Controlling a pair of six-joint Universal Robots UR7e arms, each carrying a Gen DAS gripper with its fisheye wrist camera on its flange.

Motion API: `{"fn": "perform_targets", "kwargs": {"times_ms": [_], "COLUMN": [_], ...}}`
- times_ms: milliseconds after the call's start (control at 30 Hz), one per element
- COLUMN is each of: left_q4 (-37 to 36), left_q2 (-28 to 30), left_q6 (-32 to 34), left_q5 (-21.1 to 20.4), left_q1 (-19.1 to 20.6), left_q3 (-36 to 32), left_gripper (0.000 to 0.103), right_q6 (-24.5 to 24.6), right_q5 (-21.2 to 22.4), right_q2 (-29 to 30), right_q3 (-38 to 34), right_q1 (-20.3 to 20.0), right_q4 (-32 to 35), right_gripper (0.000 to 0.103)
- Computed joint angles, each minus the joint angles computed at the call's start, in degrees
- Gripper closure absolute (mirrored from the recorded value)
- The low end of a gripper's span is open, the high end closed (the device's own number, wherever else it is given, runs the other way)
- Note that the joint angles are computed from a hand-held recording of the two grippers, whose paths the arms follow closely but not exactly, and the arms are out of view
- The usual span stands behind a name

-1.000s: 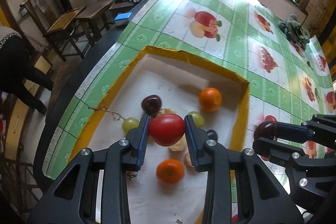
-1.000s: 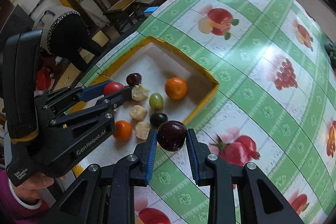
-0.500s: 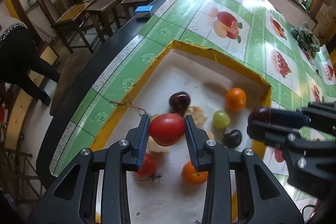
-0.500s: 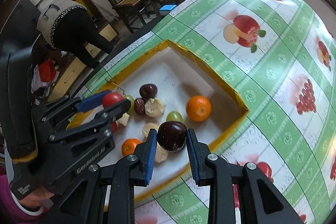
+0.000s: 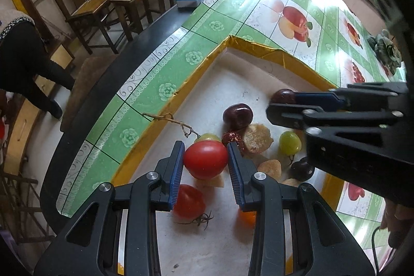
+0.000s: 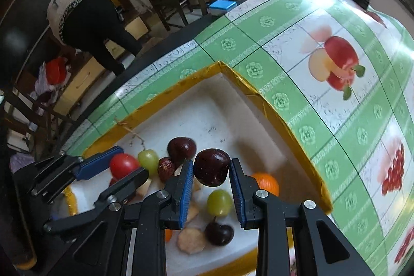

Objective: Organize fruits

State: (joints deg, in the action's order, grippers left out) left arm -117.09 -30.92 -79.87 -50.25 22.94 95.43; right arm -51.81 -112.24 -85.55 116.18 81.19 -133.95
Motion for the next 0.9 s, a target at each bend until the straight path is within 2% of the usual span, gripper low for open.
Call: {"fn": "perform_targets", "kwargs": {"times_ms": [200,400,567,900], "left_q4": [0.7,-0.7,-0.1,7.6], "left_q2": [0.4,0.5,0.8,0.5], "left_q6": [0.0,0.8,-0.4,-4.7], "left_q5": [0.3,-0.5,-0.4,3.2], "left_q1": [0.2,0.7,0.4,-3.3], "left_q3": [-0.5,-0.3,-0.4,-3.1], "left_gripper": [0.070,0.067,0.051,0.048], "right_q6": [1.1,3.2,2.9,1.1], "right_q5": [-1.8,-0.3,1.8,8.2], "right_q2": [3.2,3.5,0.7,-11.3], "right_q3": [-0.8,-1.8,-1.1,3.2], "right_q1": [-0.1,-0.7,-1.8,-5.7], "right_q4": [-0.8,-0.1,1.1,0.3], "right_gripper": [0.075,0.072,0.070,0.064]}}
